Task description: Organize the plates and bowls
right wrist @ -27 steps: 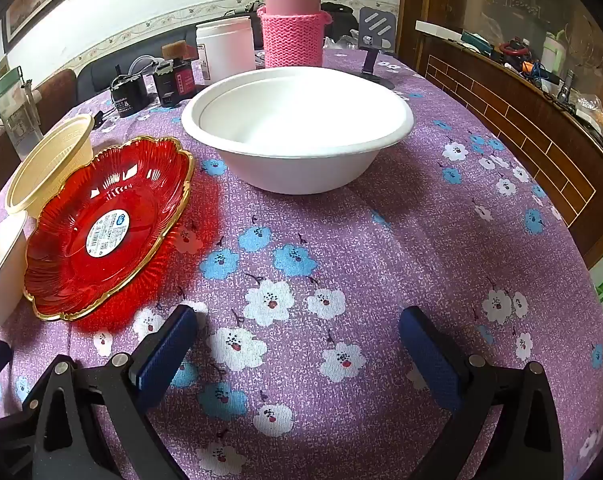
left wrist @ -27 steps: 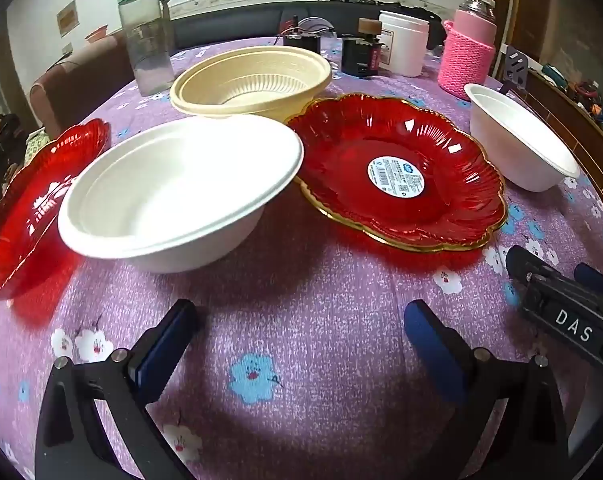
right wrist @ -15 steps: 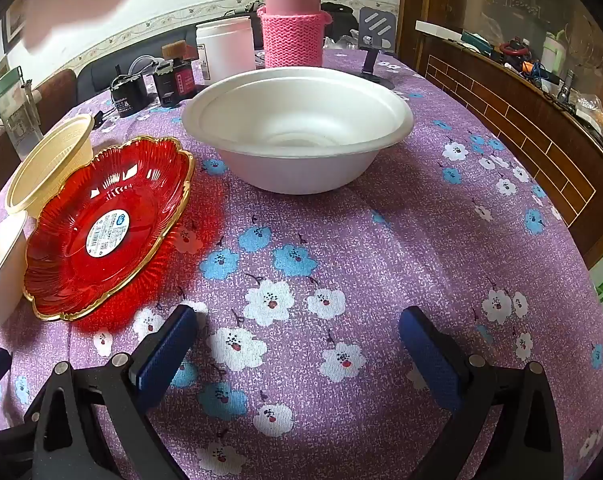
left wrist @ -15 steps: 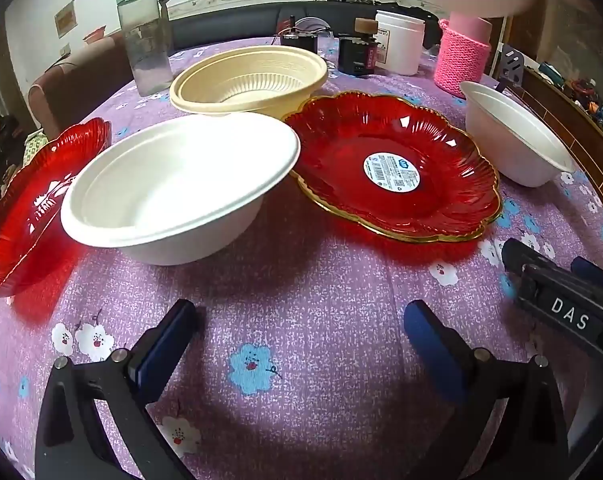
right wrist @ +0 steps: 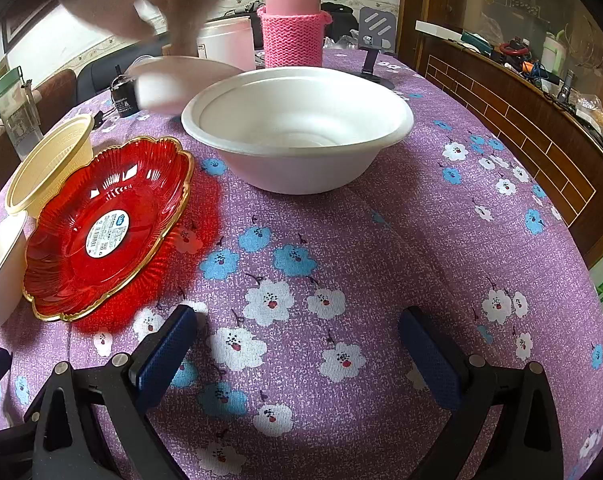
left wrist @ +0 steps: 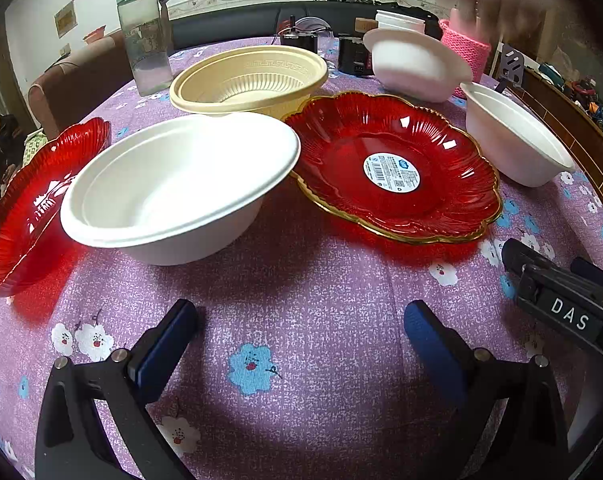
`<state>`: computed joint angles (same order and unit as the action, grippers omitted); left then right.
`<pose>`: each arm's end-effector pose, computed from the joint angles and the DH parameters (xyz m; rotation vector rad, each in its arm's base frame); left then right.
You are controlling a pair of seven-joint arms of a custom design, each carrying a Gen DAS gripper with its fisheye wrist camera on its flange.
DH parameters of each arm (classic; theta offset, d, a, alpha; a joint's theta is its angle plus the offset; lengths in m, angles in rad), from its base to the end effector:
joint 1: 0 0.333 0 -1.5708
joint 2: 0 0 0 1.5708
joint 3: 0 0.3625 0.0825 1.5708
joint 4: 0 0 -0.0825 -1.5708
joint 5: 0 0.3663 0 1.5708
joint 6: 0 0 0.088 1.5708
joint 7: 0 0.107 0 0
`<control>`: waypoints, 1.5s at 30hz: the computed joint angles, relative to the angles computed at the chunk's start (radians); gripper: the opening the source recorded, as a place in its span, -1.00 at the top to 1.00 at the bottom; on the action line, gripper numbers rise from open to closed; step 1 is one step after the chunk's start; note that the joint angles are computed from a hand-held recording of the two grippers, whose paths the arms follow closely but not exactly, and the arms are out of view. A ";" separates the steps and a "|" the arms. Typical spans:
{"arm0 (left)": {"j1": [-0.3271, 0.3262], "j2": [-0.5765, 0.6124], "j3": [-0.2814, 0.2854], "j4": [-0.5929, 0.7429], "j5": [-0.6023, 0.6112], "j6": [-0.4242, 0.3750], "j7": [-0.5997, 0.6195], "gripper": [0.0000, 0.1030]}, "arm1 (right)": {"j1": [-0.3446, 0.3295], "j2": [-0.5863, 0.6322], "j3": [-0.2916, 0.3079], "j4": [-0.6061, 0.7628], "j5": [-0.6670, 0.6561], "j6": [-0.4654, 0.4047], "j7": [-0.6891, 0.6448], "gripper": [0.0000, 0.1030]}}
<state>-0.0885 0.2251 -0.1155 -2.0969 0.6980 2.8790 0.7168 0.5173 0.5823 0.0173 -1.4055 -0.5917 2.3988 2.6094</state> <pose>0.5882 -0.1550 0.4259 -1.8841 1.8216 -0.5845 0.6582 0.3810 0.4557 -1.7404 2.0233 -0.6512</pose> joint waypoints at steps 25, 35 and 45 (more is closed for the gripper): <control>0.009 0.005 -0.006 0.009 -0.031 -0.014 0.028 -1.00 | 0.000 0.000 -0.001 0.000 0.000 0.000 0.000 -0.98; 0.027 0.004 -0.032 0.012 -0.096 -0.036 0.108 -1.00 | -0.002 -0.006 0.006 -0.007 0.010 -0.003 -0.005 -0.98; 0.026 -0.006 -0.029 -0.004 -0.135 -0.022 0.155 -1.00 | 0.006 -0.053 0.021 -0.070 0.013 -0.017 0.027 -0.98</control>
